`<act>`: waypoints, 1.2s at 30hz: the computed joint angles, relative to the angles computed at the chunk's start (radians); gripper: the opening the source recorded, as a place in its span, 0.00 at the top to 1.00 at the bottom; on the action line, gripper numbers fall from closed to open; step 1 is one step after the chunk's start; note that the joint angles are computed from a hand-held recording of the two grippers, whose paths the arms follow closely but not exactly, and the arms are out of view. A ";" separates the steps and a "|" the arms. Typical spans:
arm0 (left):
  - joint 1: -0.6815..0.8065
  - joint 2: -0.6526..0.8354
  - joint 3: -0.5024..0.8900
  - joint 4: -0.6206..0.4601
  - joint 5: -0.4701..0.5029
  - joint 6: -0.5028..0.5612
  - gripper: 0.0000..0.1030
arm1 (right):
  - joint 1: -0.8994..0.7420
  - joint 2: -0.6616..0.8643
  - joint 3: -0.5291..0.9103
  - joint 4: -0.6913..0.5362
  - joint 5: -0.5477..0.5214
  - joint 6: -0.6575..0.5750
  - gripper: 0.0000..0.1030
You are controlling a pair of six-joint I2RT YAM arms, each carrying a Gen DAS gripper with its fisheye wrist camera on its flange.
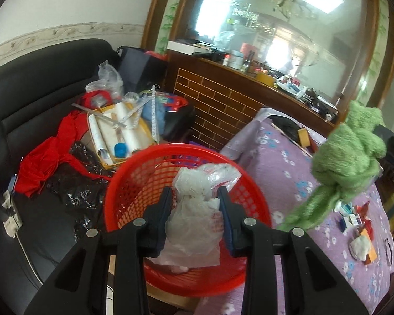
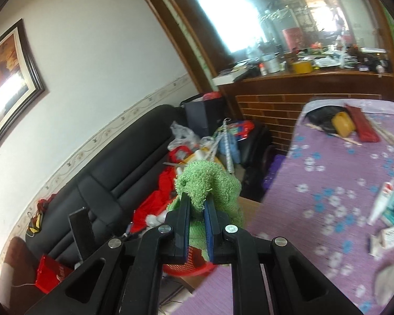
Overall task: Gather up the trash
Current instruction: 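Open both tools over the red basket to drop tissue and towel, then grasp the white cloth ball with the left tool while the right tool grasps the orange box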
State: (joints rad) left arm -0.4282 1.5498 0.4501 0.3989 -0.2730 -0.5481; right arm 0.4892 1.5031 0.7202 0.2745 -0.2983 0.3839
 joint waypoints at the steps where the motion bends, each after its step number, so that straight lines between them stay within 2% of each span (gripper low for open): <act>1: 0.008 0.007 -0.001 0.004 0.002 0.004 0.67 | 0.013 0.042 0.028 0.008 0.004 0.006 0.89; 4: 0.028 0.029 0.000 0.018 0.004 0.000 0.52 | 0.033 0.149 0.095 0.031 0.008 0.024 0.86; 6: 0.021 0.029 -0.009 0.031 -0.023 -0.003 0.50 | 0.039 0.215 0.133 0.038 0.001 0.035 0.85; 8: 0.020 0.017 -0.021 0.033 -0.027 -0.002 0.47 | 0.030 0.257 0.156 0.038 -0.037 0.046 0.77; 9: 0.015 0.009 -0.028 0.037 -0.030 -0.006 0.44 | 0.023 0.265 0.150 0.052 -0.049 0.054 0.68; 10: 0.006 -0.001 -0.037 0.041 -0.036 -0.012 0.43 | 0.016 0.261 0.143 0.057 -0.047 0.049 0.61; 14: -0.051 -0.007 -0.034 0.033 -0.059 -0.028 0.42 | -0.007 0.179 0.068 0.057 -0.010 -0.004 0.56; 16: -0.083 0.003 -0.024 0.032 -0.063 -0.034 0.42 | -0.023 0.103 0.003 0.058 0.020 -0.036 0.44; 18: -0.146 0.026 0.006 0.014 -0.080 -0.040 0.41 | -0.046 0.024 -0.069 0.062 0.055 -0.063 0.43; 22: -0.260 0.077 0.068 -0.023 -0.116 -0.050 0.38 | -0.121 -0.094 -0.174 0.037 0.033 -0.101 0.43; 28: -0.391 0.187 0.207 -0.100 -0.135 -0.059 0.38 | -0.307 -0.266 -0.337 -0.015 -0.087 -0.181 0.43; 32: -0.460 0.256 0.306 -0.150 -0.140 -0.050 0.38 | -0.505 -0.376 -0.420 -0.105 -0.174 -0.273 0.43; 36: -0.520 0.335 0.421 -0.204 -0.127 -0.044 0.38 | -0.798 -0.408 -0.445 -0.223 -0.293 -0.460 0.43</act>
